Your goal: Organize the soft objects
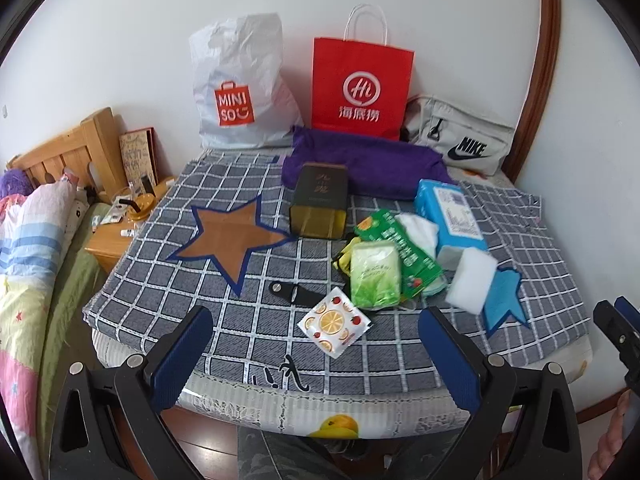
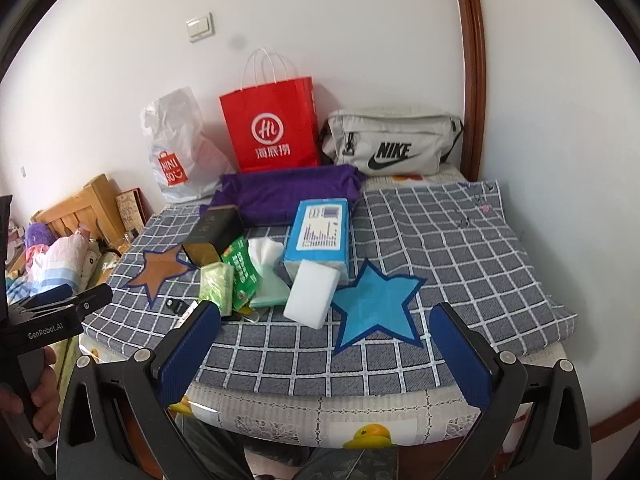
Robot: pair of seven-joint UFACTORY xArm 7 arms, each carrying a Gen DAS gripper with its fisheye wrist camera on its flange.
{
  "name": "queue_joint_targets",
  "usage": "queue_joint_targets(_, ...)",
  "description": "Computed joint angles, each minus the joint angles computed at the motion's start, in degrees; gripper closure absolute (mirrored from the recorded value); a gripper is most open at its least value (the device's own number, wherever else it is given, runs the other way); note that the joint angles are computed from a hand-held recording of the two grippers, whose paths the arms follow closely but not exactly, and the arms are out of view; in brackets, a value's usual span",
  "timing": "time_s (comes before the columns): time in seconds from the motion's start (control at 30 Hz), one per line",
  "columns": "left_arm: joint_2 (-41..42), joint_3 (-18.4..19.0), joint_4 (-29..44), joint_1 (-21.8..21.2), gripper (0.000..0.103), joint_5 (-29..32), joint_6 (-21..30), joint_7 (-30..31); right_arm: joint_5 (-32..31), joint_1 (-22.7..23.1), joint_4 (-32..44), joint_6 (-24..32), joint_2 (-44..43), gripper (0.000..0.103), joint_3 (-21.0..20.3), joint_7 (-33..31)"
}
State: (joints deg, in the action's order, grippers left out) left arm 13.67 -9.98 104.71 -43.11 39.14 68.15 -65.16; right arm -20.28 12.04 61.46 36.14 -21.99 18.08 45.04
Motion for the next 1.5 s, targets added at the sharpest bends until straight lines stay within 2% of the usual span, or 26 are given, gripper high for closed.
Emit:
queue_joint_targets(0.13,0.60,0.34,-2.25,1.21,0.000,-1.41,-1.44,0.22,1.14,0.42,-0.42,-1.02,2.59,0.000,-1.01,-0.50)
queue_joint_targets(0.3,1.94,0.28,-5.09,3.58,0.000,-6.37,-5.21,3.57,1.18,1.12,-0.18,-1.15,6.19,0.000,-1.89,-0.84)
queue_joint_targets(0.43,4.19,0.84,-4.95,3.68,0.000,-7.89,-4.93,6.53,0.52,2.00,-0.01,-1.57,9.66,0.000,-2.86,-1.13)
queue_joint_targets(0.57,5.30,1.79,-5.70,3.55,0.001,-8.23,-5.16,6.73,1.69,3.16,1.18,-2.37,13.93,0.000,-4.54,-2.02)
queue_joint_targets(0.7,4.83,2.13,-7.44,4.14,0.002,-8.86,-6.32,7.19,1.67,4.08,4.42,-3.61,18.70,0.000,-6.11,-1.83)
queue_joint_targets(0.77,4.18,2.01,-9.01,4.95,0.002,-9.55,-8.66,7.80,1.93,4.64,6.35,-4.13,20.86,0.000,-6.94,-2.12)
queue_joint_targets(0.9,4.09,1.82,-10.41,6.25,0.002,-11.14,-11.88,9.57,0.29,6.32,12.18,-1.93,26.22,0.000,-8.34,-1.30)
queue_joint_targets(0.97,4.07,1.81,-11.15,6.59,0.002,-11.56,-13.44,10.26,1.55,6.94,13.82,-1.59,28.06,0.000,-9.08,-1.78)
queue_joint_targets(1.1,4.42,1.95,-11.75,6.86,0.002,-12.32,-14.63,10.95,1.05,8.37,16.61,-1.53,31.39,0.002,-10.81,0.35)
queue_joint_targets(1.17,4.92,1.84,-11.43,7.09,0.002,-13.30,-14.77,11.99,1.86,8.65,18.23,-1.12,33.16,0.009,-11.19,-0.40)
queue_joint_targets(1.33,7.58,2.38,-8.10,6.13,0.002,-12.77,-13.20,13.91,8.34,7.62,17.60,-4.57,34.09,0.045,-10.78,-6.26)
queue_joint_targets(1.4,8.98,2.58,-6.37,5.75,0.002,-12.97,-12.76,15.27,11.30,7.23,16.49,-6.03,33.19,0.047,-10.36,-8.90)
queue_joint_targets(1.5,10.26,2.88,-4.89,5.36,0.002,-13.87,-12.97,16.46,7.36,8.71,15.80,-4.13,31.22,0.047,-11.29,-8.34)
